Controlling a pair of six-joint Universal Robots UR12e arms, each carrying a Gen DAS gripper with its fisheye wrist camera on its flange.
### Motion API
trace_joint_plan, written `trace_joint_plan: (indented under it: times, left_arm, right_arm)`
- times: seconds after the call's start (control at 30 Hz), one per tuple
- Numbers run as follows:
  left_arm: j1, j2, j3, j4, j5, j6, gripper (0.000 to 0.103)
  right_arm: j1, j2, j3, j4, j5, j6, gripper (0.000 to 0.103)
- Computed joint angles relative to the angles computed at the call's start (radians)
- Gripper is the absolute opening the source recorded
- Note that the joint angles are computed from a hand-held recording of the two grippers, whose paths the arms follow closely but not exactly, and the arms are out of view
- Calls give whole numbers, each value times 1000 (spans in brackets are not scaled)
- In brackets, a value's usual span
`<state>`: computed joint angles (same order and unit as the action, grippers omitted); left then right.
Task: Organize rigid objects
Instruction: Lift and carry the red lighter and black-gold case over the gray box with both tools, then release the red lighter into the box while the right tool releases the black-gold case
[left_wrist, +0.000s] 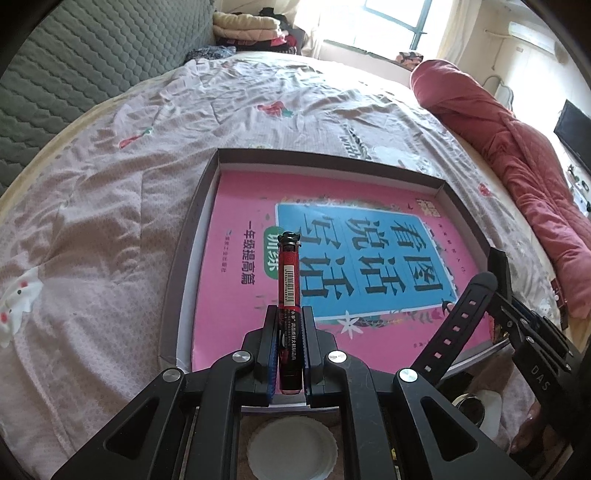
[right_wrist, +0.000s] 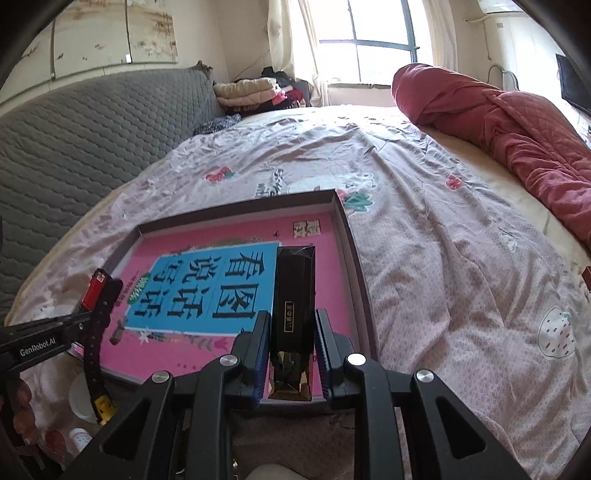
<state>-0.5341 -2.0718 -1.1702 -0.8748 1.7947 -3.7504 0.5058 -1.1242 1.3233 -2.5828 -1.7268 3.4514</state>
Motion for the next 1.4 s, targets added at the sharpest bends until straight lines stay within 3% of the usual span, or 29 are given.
trace_joint_plan:
  times: [0.73, 1.4]
  left_arm:
    - [2, 5, -17, -17, -16, -18, 10]
    - [4, 6, -15, -35, -5, -27, 10]
  right_arm:
    - [24, 16, -15, 34, -116, -83, 24]
    - [30, 23, -38, 90, -148, -108, 24]
